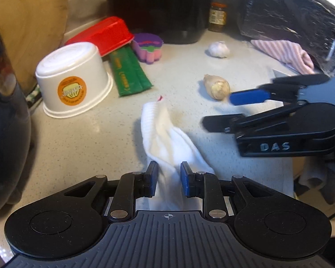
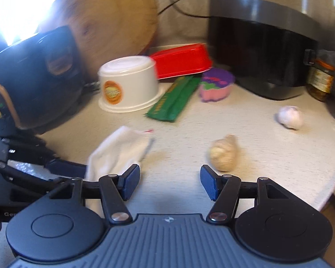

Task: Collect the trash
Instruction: 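Grasp white glove with left gripper and lift it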

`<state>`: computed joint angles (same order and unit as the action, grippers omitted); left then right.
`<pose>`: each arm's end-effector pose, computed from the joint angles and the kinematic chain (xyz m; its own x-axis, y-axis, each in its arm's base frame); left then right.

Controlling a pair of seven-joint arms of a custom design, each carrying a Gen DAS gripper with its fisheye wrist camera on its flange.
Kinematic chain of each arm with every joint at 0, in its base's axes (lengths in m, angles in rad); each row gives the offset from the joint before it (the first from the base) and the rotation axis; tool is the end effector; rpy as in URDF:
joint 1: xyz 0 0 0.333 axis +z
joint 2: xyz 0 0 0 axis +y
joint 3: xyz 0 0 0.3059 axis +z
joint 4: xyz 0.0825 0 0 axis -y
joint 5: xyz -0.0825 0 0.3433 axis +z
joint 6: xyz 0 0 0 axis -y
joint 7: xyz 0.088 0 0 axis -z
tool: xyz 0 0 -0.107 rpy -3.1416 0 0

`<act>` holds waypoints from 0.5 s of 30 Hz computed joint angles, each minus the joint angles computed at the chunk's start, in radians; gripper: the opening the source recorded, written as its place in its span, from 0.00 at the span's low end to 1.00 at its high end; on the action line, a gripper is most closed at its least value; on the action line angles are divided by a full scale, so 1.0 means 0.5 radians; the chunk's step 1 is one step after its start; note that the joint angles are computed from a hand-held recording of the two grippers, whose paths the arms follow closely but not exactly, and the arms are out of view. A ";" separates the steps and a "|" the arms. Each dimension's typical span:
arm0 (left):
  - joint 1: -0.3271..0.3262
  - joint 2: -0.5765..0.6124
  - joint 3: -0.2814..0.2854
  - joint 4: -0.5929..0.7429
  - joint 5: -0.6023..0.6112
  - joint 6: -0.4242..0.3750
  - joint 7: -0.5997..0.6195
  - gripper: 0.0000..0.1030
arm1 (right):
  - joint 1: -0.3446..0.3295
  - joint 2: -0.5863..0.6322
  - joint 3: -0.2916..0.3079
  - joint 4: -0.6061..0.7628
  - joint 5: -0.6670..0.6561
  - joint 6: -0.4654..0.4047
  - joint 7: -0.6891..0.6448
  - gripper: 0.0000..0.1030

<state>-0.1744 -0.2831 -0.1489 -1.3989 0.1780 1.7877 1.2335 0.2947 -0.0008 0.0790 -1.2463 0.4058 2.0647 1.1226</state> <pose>0.3803 -0.1314 0.8460 0.0222 -0.9996 0.0149 -0.7625 -0.0265 -0.6465 0.4748 0.2085 0.8221 0.7182 -0.6949 -0.0363 -0.4485 -0.4224 -0.7876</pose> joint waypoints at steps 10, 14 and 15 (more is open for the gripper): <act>-0.004 0.326 -0.129 0.406 0.181 -0.192 -0.315 0.25 | -0.095 -0.046 -0.060 -0.122 -0.154 0.028 0.282 0.60; -0.038 0.411 -0.153 0.492 0.277 -0.240 -0.317 0.25 | -0.106 -0.119 -0.051 -0.260 -0.155 0.136 0.252 0.65; -0.045 0.429 -0.156 0.514 0.293 -0.252 -0.312 0.26 | -0.109 -0.127 -0.050 -0.275 -0.152 0.146 0.245 0.66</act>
